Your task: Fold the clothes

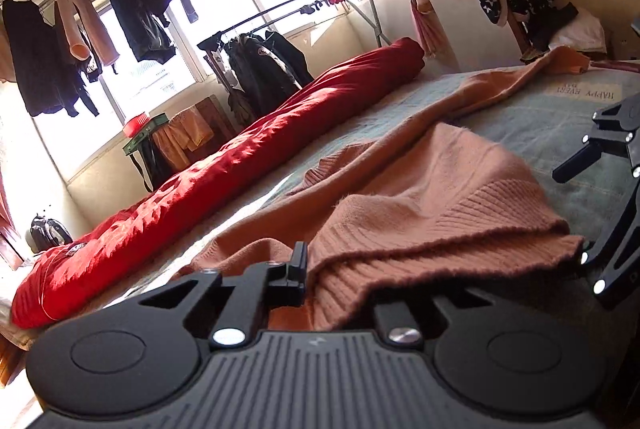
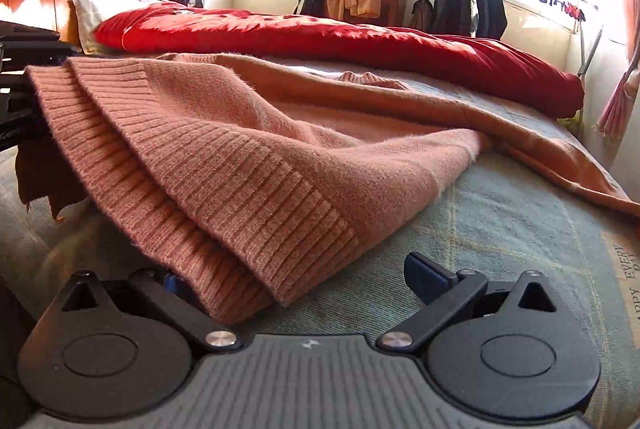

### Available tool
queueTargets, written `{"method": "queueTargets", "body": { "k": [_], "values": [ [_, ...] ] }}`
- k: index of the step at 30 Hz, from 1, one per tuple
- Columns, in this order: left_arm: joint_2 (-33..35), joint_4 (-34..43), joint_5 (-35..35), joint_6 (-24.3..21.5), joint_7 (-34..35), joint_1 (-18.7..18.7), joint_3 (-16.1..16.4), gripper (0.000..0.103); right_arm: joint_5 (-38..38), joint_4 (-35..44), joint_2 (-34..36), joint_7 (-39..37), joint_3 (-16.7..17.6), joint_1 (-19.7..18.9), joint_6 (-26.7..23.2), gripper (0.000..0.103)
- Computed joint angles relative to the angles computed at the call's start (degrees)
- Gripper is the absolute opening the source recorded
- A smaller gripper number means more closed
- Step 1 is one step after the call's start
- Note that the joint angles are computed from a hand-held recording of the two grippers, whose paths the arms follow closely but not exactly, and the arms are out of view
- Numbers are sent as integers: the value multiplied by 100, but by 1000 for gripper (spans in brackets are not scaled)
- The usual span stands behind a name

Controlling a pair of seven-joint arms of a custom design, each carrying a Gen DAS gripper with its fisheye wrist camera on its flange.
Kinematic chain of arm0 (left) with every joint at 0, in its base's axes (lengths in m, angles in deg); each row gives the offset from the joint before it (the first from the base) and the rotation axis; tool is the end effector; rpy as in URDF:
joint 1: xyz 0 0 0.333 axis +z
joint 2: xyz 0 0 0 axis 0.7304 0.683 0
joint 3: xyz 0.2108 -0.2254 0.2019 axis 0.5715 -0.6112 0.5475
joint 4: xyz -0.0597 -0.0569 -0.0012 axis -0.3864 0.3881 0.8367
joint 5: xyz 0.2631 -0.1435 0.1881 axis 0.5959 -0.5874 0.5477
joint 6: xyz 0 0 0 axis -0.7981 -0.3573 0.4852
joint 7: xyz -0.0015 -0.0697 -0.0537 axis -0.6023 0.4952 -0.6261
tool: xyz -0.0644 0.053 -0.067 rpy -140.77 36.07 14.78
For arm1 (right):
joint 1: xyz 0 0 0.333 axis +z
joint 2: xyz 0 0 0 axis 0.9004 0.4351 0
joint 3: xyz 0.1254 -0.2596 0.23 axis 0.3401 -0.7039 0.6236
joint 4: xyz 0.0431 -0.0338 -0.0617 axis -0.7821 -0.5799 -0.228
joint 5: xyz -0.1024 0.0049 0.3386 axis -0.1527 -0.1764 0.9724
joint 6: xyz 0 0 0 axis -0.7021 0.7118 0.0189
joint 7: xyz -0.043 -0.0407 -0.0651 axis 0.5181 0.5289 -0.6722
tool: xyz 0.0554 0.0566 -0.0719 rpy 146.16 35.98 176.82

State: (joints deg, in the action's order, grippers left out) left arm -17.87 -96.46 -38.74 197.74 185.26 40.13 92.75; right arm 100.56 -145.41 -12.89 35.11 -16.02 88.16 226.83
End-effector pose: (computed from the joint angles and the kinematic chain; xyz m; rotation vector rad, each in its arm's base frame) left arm 0.7243 -0.0882 0.4360 -0.8337 1.8187 -0.8030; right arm 0.6725 0.2710 0.3852 -1.8971 1.2444 -0.7045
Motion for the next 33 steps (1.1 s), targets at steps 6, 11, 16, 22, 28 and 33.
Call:
{"method": "queueTargets", "body": {
  "k": [6, 11, 16, 22, 28, 33],
  "values": [
    [167, 661, 250, -156, -152, 240, -249, 7, 96, 735, 412, 211, -277, 246, -470, 95],
    [285, 996, 344, -274, -279, 297, -276, 7, 150, 971, 639, 483, -376, 296, -167, 89],
    [270, 959, 317, -233, -347, 228, -132, 9, 390, 1146, 829, 499, -1342, 917, 12, 58],
    [22, 525, 271, -76, -170, 68, 91, 9, 1333, 676, 756, -16, -2778, 1893, 880, 21],
    [-360, 54, 920, -129, 18, 476, -397, 11, 1939, 133, 371, -768, -3416, 2233, 1625, 21],
    [-665, -449, 1990, -898, 161, 1239, -1310, 14, 1458, -798, -592, -1571, -2970, 1988, 974, 33]
  ]
}}
